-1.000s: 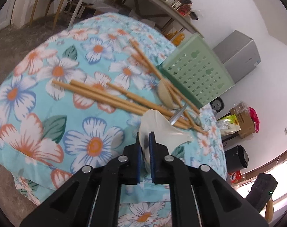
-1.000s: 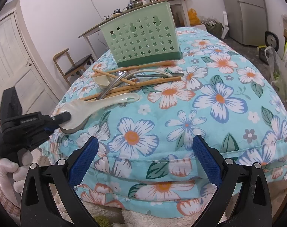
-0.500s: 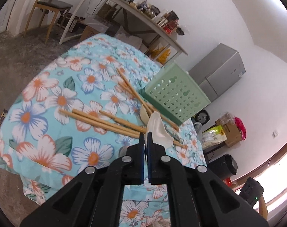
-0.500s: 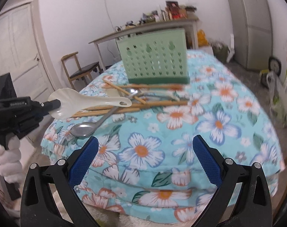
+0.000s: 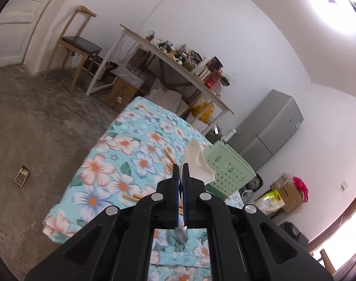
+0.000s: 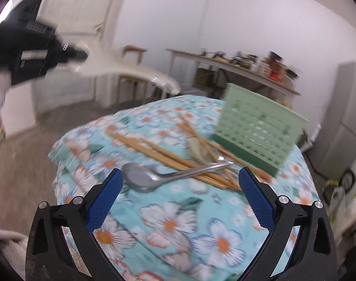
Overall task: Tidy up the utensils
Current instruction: 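Lift the white ceramic spoon with the left tool while the right tool grasps a metal spoon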
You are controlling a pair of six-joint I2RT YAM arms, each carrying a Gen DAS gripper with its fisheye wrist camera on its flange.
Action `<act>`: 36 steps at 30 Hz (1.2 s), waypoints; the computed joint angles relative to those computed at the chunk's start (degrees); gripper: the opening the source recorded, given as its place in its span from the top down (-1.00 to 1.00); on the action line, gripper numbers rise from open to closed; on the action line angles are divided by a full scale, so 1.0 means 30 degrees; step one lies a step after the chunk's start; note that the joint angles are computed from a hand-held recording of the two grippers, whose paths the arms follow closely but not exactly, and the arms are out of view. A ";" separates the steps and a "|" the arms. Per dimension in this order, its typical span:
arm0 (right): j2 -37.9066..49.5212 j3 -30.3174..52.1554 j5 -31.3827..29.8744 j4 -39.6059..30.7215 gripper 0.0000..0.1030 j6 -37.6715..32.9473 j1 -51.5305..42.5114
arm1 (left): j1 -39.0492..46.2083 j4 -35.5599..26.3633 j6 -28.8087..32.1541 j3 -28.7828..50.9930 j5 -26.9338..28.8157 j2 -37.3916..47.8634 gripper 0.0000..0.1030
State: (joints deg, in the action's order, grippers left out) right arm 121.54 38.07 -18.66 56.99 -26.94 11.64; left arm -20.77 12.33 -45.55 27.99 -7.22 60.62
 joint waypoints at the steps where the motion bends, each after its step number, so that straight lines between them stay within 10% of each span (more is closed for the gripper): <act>1: 0.0037 -0.0021 0.0181 -0.0155 -0.65 -0.0474 0.0310 | 0.0262 0.0068 -0.0043 -0.0280 0.0079 -0.0295 0.97; 18: 0.3019 0.3134 0.4864 -0.2511 0.28 -0.5240 0.3629 | 0.3379 0.2231 -0.0293 -0.2159 0.2641 0.0050 0.97; 22: 0.3138 0.3143 0.5378 -0.2435 0.76 -0.5440 0.3976 | 0.3334 0.2067 -0.0365 -0.2384 0.2495 -0.0242 0.97; 30: 0.1556 0.1213 0.4791 -0.1182 0.88 -0.5078 0.3843 | 0.2915 0.1156 -0.0272 -0.2271 0.1883 -0.1197 0.97; 36: -0.2344 0.0403 0.1720 -0.4664 0.93 -0.2449 0.1808 | 0.1850 0.0653 0.0035 -0.1610 0.1169 -0.1555 0.97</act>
State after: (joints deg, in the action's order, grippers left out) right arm 114.51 39.28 -13.50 43.00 -34.29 17.06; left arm -15.22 14.29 -45.45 23.16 -3.72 55.96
